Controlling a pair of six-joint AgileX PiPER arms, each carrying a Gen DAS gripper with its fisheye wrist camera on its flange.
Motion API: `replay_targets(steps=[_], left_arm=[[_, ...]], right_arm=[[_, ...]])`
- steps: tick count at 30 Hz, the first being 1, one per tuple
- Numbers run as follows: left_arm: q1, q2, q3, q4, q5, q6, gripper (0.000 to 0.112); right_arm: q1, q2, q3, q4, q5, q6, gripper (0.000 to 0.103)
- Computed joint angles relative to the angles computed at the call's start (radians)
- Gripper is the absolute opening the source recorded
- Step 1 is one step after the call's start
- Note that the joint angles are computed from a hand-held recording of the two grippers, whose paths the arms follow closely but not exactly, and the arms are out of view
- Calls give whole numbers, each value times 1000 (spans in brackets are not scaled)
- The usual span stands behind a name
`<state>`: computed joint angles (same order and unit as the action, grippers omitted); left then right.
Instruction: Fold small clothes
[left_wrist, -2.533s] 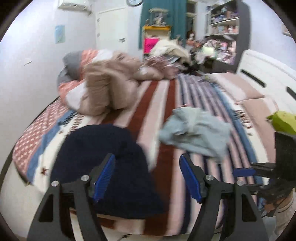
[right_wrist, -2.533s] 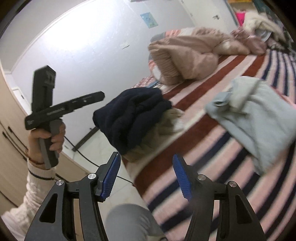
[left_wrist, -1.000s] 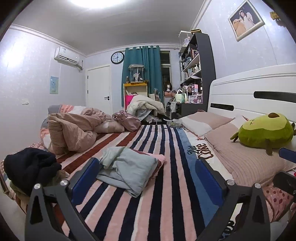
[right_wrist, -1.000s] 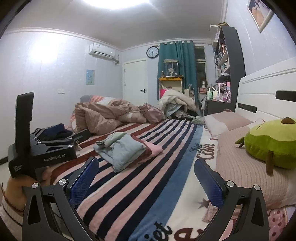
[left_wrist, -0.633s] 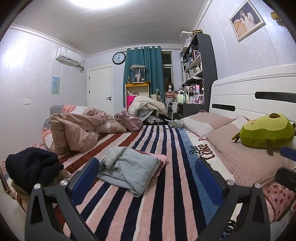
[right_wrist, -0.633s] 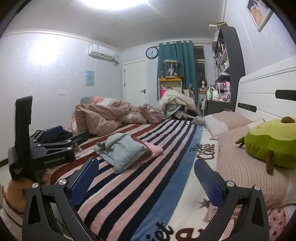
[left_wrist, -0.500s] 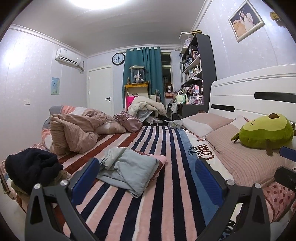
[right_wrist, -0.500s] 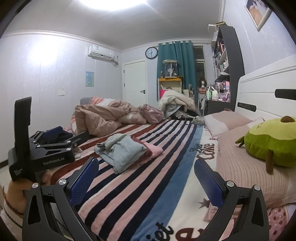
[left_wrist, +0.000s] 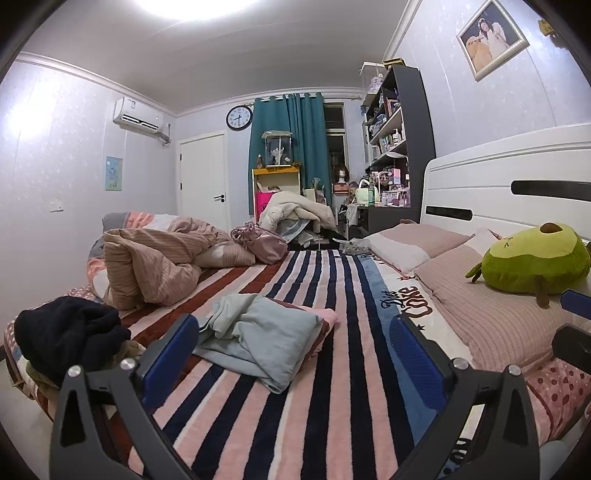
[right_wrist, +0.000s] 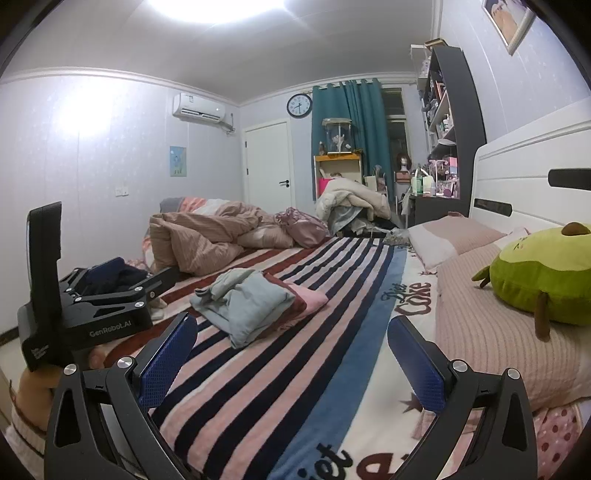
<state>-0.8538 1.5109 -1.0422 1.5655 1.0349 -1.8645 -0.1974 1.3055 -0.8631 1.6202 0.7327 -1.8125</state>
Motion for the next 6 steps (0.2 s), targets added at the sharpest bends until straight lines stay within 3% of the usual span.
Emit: replay_targets(steps=[6], left_arm=[[7,-9,14,9,-14,-10,102]], right_arm=[[2,-2,-1,-1,-3,0,103]])
